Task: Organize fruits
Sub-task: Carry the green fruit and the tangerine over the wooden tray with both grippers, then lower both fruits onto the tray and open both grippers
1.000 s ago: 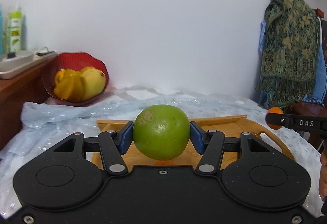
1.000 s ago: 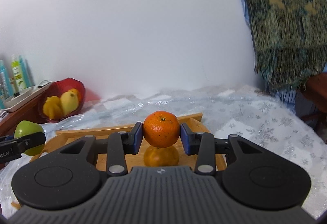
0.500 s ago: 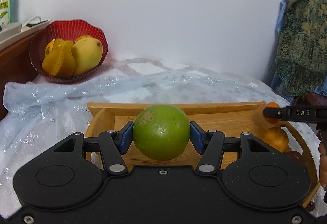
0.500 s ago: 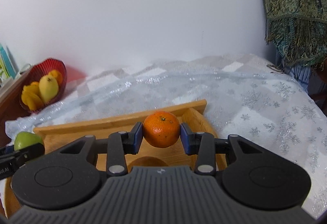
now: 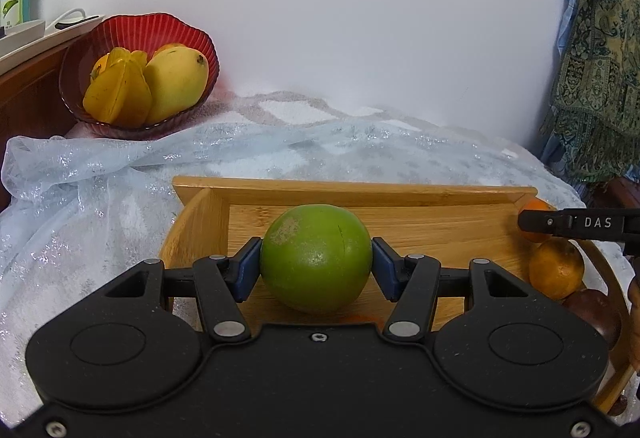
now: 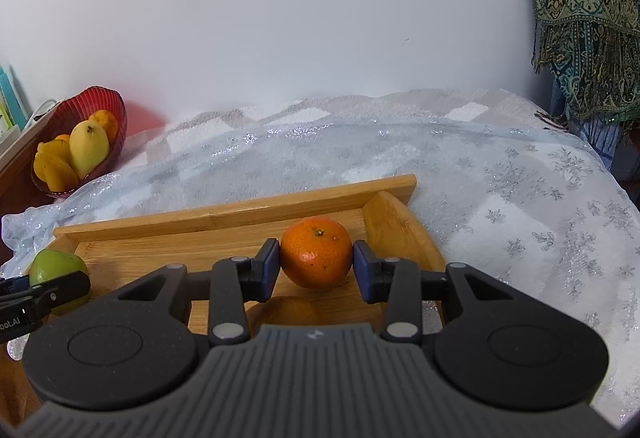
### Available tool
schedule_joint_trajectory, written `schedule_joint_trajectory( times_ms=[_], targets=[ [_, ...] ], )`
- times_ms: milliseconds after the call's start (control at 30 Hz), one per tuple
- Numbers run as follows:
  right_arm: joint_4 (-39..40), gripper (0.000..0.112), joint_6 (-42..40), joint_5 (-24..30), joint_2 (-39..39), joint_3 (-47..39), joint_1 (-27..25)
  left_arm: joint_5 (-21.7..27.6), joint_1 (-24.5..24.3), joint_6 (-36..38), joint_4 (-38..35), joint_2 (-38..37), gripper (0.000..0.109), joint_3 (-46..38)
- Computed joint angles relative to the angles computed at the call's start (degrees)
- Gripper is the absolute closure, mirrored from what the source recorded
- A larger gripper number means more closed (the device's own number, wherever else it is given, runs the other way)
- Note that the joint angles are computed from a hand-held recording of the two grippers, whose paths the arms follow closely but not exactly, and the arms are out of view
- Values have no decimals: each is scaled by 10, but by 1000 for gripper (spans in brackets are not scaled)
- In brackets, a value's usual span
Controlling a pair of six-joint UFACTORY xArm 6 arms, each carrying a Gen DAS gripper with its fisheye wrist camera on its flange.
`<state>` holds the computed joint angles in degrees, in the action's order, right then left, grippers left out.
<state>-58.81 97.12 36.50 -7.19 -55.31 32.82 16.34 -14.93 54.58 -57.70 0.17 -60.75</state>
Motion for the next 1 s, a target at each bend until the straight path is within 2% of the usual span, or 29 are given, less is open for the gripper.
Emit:
schedule_joint_trajectory(
  times_ms=[1000],
  targets=[
    [-3, 63, 19, -6, 3, 3, -2, 21, 9, -9, 16, 0, 53, -5]
  ],
)
